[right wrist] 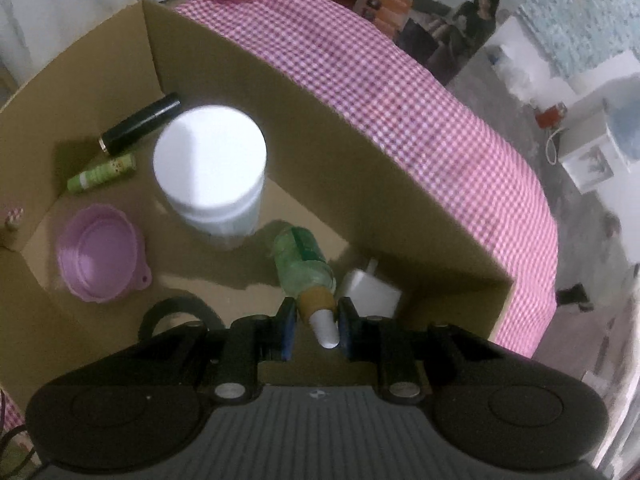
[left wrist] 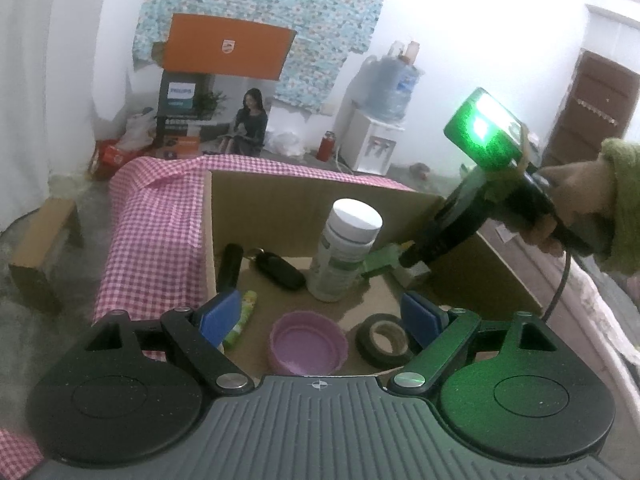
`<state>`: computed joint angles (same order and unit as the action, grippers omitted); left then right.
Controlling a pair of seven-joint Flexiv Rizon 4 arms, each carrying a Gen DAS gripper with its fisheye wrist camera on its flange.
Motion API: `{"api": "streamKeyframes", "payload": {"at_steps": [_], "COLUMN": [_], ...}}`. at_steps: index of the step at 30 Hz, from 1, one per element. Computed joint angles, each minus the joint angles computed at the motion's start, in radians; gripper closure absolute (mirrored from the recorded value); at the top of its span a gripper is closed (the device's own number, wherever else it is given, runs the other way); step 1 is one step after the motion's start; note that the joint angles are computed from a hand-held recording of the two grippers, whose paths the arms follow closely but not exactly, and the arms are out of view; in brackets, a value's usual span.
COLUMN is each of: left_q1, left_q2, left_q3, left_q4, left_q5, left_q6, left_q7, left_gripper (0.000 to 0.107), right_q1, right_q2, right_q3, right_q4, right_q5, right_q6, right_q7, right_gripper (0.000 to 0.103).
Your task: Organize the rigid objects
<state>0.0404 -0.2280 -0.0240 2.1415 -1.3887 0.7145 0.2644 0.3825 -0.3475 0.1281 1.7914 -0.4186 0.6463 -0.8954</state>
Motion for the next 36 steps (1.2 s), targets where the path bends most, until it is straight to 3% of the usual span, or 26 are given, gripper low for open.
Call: {"api": "streamKeyframes", "payload": {"at_steps": [13, 20, 23, 24, 28, 31, 33, 36], "left_q1": [0.001, -0.008, -0.013, -0.015, -0.027, -0.056, -0.084, -0.126], "left_q2": [-0.005, 0.011, 0.025, 0.032, 0.064, 0.096, 0.118, 0.147], "left_q3": [-0.002, 0.0, 0.002, 0.004, 0.01, 0.01, 0.007, 0.003], "left_q4": [-0.002, 0.015, 0.027, 0.032, 0.056, 0.075, 0.09, 0.108], "left_q5": [0.0, -0.015, -0.031, -0.038, -0.088, -0.136, -0.173, -0.229], "left_q6": [0.001, 0.011, 0.014, 0.014, 0.018, 0.072, 0.134, 0.218], "left_q7": [-0.009, 0.003, 0.02, 0.029, 0.078, 0.107, 0.128, 0.161], "left_gripper": [0.019, 0.018, 0.013, 0.012, 0.005, 0.004, 0.004, 0.004], "right_q1": [0.006, 0.006, -0.002, -0.005, -0.009, -0.017, -0.034, -0.062], "right_q2": [-0.083, -0.044, 0.001, 0.028, 0.151, 0.25, 0.306, 0.378], "right_q3": [-0.011, -0.014, -0.015, -0.016, -0.024, -0.028, -0.016, 0.035], "right_q4": [-0.136, -0.085, -0.028, 0.007, 0.176, 0.316, 0.382, 0.45], "right_q5": [0.016, 0.016, 0.007, -0.007, -0.12, -0.317, -0.492, -0.737], "right_q6": [-0.109, -0.059, 0.019, 0.068, 0.284, 0.43, 0.463, 0.43], "right_q7": [-0.158, -0.092, -0.029, 0.009, 0.239, 0.52, 0.729, 0.999], "right_gripper": [0.08, 0.077, 0.067, 0.058, 0.042, 0.021, 0.001, 0.0]}}
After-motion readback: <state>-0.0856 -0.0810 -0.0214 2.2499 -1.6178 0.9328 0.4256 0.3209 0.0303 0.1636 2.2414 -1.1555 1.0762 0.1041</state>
